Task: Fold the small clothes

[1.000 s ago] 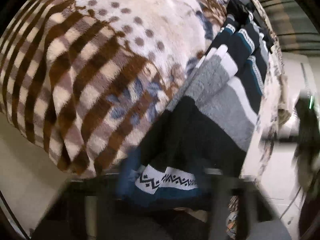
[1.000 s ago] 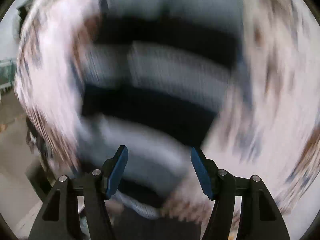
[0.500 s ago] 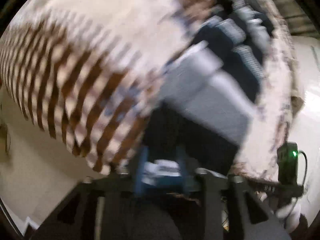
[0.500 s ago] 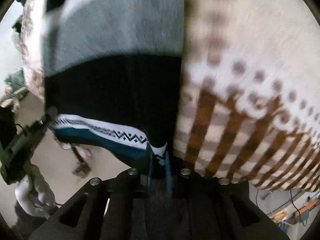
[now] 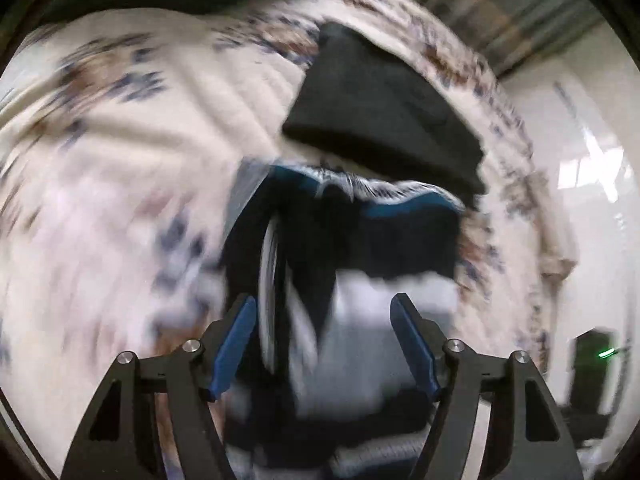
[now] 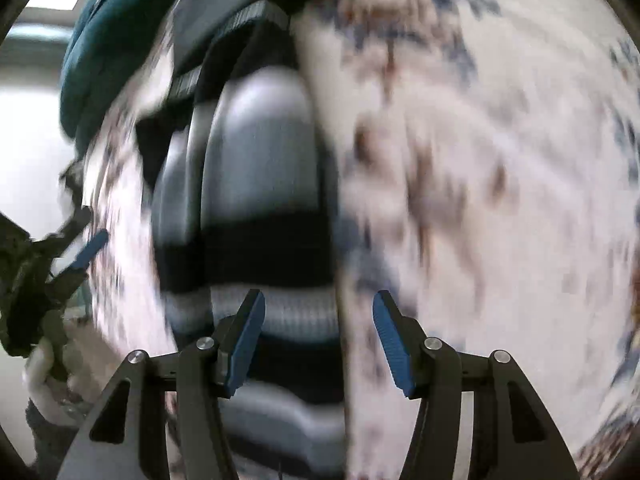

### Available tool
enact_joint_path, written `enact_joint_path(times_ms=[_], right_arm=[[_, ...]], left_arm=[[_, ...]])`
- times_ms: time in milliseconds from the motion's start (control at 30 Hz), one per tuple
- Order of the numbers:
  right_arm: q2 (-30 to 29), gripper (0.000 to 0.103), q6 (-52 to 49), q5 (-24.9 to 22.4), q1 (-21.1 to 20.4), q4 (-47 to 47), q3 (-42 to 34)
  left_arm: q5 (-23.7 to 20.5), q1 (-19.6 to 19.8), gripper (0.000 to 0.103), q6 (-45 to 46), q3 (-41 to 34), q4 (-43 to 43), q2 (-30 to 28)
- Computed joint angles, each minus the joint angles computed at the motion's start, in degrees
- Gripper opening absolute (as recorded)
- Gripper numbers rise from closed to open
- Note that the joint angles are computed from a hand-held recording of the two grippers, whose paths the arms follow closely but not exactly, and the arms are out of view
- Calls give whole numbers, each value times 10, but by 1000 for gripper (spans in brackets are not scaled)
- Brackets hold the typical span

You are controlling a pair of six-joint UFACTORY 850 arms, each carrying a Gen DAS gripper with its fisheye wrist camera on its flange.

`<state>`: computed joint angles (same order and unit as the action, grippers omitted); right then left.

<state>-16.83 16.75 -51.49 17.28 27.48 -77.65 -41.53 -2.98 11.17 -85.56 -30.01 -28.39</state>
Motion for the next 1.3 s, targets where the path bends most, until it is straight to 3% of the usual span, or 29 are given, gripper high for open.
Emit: enact_joint_path(times_ms=[33,67,100,200,333,400,467,500,533,633,767,800,833,900,933,1000,1067,1167,1267,1300], right_arm=[[-24,58,10,6,0,3,-28],[-44,58,14,14,-8,10,-52],[-65,60,15,20,-14,16,-76],[-119,67,21,27,-26,24,-135],[-182,67,56,18,-20,1,-202],[-190,64,59,36,-16,7,-203],[-197,37,58,51,-12,9,-206],[-206,5,73,54,-7,-6,-214],[-214,3,95,53,-7,-22,-221],[-232,3,151,37,-9,-76,-243],[-260,5,114,-23,-20,-71,-300],[-267,10,103,-28,-16,-81,-323],[-266,32,82,-24,-15,-83,-333],[-272,67,47,-10,-14,-80,-356],[-291,68,42,-23,-13,-87,-386],[-322,66,34,-61,-16,-86,-428],[-360,10,23,-77,-20,-67,-473],[-402,7,96,-87,-21,-106,-525],[-437,9,116,-134,-25,-107,-577],[-433,18,118,-137,-26,-103,-574]], left_arm=[[-8,-3,63,-4,-29,21,-28],[-12,-3,50,10,-50,22,-50],[-16,0,11,47,-63,0,-66],[-37,22,11,112,-74,-79,-78],[-53,60,10,170,-45,-179,-55],[-71,76,10,164,-55,-201,-72],[-75,86,10,150,-59,-213,-90],[-77,84,10,138,-69,-219,-103],[-79,85,10,133,-73,-221,-110],[-90,91,9,132,-81,-228,-120],[-119,91,13,134,-106,-215,-125],[-124,89,16,133,-112,-205,-125],[-129,87,23,147,-117,-212,-126],[-124,84,27,156,-127,-210,-130],[-123,82,25,153,-140,-210,-141],[-126,83,24,152,-159,-228,-161],[-129,78,13,123,-196,-215,-188],[-136,71,13,86,-260,-169,-231],[-155,78,14,68,-282,-161,-240],[-157,81,16,74,-275,-165,-231]])
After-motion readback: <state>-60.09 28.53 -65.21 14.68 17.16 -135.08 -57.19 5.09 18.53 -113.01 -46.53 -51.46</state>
